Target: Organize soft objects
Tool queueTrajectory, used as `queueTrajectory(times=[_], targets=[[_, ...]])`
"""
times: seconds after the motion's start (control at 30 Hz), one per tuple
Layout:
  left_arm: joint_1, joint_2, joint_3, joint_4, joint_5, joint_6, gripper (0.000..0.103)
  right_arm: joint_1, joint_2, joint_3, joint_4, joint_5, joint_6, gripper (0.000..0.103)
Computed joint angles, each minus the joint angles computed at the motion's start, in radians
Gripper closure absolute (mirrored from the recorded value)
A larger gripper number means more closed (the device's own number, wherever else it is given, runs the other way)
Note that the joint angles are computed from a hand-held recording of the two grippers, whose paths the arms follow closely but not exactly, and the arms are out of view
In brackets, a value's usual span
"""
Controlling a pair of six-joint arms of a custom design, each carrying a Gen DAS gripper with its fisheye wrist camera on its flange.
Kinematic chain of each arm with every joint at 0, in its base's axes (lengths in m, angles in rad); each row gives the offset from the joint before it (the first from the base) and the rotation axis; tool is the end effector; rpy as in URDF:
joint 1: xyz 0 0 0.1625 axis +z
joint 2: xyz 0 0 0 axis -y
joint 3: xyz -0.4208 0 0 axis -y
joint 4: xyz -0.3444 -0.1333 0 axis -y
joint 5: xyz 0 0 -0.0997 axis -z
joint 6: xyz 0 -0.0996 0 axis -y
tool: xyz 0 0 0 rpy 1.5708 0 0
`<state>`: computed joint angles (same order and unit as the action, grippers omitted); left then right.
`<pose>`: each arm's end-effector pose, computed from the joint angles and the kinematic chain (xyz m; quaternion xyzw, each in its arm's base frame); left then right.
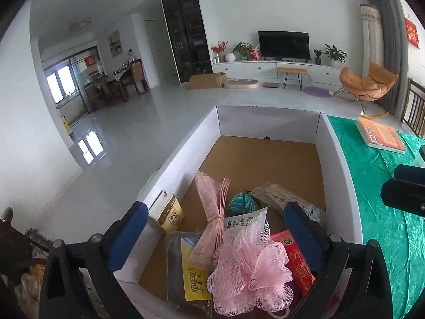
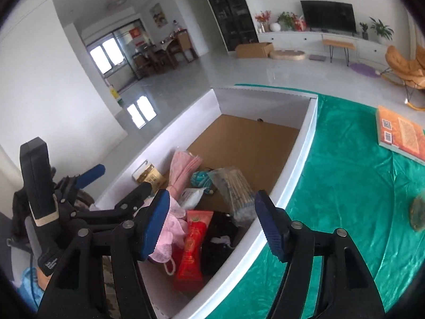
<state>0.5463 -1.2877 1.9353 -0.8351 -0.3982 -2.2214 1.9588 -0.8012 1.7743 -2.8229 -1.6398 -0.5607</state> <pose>-0.2016 -0.3861 0.2536 -0.0699 0.7289 -0.4533 0.5084 0.3478 -0.5167 0.1120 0.4478 -0.8826 0.1355 0.0460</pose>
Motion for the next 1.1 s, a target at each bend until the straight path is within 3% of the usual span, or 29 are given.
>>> queueTrajectory(times=[0.13,0.3,0.43,0.83,1.1], targets=[[-0.017,0.024,0.0,-0.016,-0.013,-0.016,0.002,0.012,-0.005,0.028,-0.042,-0.068,-0.02,0.032],[-0.041,0.082,-0.034,0.108,-0.044,-0.12,0.002,0.032,0.01,0.031,-0.039,-0.15,0.016,0.032],[-0.044,0.086,-0.041,0.091,-0.074,-0.108,0.002,0.049,0.007,0.049,-0.036,-0.221,0.034,0.032],[-0.08,0.003,-0.012,0.005,-0.117,-0.078,0.002,0.105,0.012,0.07,-0.077,-0.331,0.017,0.03],[-0.089,-0.025,0.0,0.002,-0.139,-0.087,0.002,0.128,0.007,0.071,-0.066,-0.344,0.021,0.03]])
